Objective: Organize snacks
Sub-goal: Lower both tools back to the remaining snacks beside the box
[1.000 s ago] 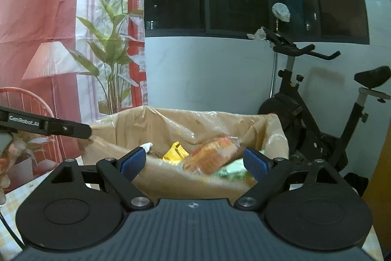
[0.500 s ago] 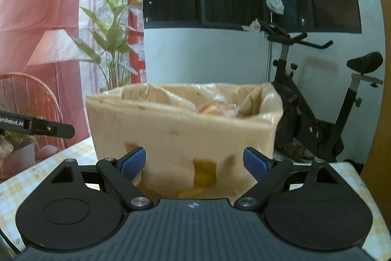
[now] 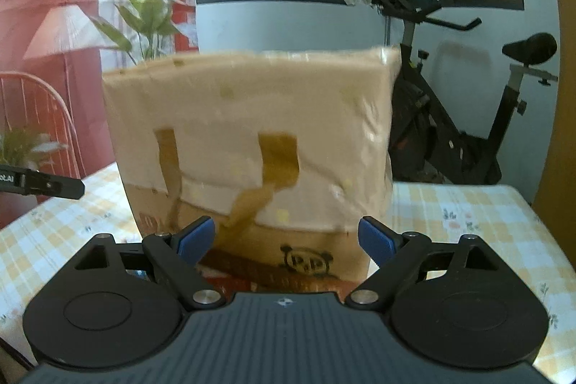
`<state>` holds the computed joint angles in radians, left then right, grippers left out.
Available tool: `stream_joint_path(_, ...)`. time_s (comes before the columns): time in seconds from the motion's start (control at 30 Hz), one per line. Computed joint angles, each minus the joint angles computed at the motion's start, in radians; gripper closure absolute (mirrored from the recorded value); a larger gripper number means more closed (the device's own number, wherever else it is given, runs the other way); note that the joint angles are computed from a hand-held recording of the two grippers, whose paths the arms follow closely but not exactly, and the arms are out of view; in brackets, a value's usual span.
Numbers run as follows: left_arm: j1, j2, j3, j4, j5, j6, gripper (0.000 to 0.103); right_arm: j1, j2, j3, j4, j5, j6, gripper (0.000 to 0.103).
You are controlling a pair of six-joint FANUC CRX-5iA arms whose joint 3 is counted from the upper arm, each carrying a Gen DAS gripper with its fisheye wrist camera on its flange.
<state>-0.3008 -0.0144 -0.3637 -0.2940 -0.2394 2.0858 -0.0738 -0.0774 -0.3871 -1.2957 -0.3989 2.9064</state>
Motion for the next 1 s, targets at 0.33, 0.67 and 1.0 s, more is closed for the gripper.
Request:
stream_joint_path(0.33, -0.001, 0.013, -0.019, 0.028, -0.015, -0.02, 0.041, 0.039, 0.048, -0.004, 0.093, 0.006, -0.088, 0.021)
stream_joint_path(0.67, 0.008, 0.026, -0.049, 0.113, 0.004, -0.099, 0.041, 0.163, 0.092, -0.012, 0.381, 0.103, -0.392, 0.031)
stream_joint_path(1.0, 0.014, 0.03, -0.061, 0.151, 0.009, -0.134, 0.041, 0.304, 0.159, -0.059, 0.831, 0.246, -0.879, 0.039)
